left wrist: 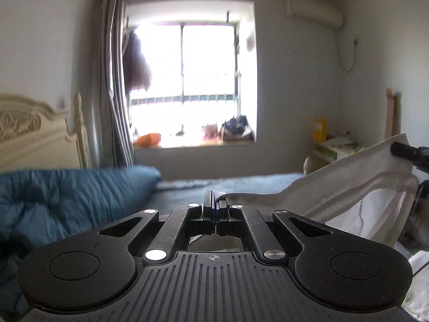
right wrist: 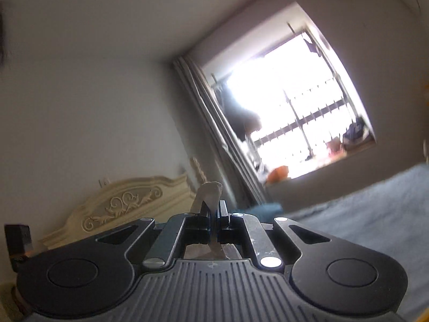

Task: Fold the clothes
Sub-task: 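Lift the shirt high with both grippers, stretching it between them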

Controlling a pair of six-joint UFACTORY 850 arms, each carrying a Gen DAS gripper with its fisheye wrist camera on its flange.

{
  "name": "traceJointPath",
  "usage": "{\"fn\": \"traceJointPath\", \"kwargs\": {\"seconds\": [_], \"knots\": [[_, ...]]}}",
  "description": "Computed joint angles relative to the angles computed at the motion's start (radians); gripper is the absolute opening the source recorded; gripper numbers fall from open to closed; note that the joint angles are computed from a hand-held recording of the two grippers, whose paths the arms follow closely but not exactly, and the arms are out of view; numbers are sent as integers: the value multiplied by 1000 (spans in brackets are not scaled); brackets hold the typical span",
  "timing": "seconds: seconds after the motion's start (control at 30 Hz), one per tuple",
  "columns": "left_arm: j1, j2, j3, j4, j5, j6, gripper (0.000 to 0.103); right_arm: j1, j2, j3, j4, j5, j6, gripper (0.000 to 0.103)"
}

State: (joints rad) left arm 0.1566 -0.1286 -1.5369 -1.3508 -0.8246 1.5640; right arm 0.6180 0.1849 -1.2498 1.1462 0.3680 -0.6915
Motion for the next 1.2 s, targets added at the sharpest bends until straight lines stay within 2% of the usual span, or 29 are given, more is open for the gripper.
{"fn": "traceJointPath", "kwargs": {"seconds": [0.1, 0.2, 0.33, 0.53, 0.73, 1.0, 1.2], "knots": [[35, 1, -18, -61, -66, 27, 0, 51, 1, -50, 124, 64, -179, 5], [71, -4, -39, -124, -140, 69, 0, 131, -3, -102, 217, 172, -339, 5], [109, -11, -69, -170, -238, 100, 0, 243, -40, -191, 274, 323, -482, 5], [171, -35, -77, -237, -356, 145, 0, 367, -112, -306, 313, 496, -648, 5], [211, -79, -108, -220, -416, 146, 0, 445, -161, -359, 327, 597, -714, 5], [268, -77, -112, -256, -503, 188, 0, 550, -214, -432, 341, 693, -792, 5], [263, -103, -135, -238, -516, 163, 0, 569, -252, -481, 358, 731, -847, 5]]}}
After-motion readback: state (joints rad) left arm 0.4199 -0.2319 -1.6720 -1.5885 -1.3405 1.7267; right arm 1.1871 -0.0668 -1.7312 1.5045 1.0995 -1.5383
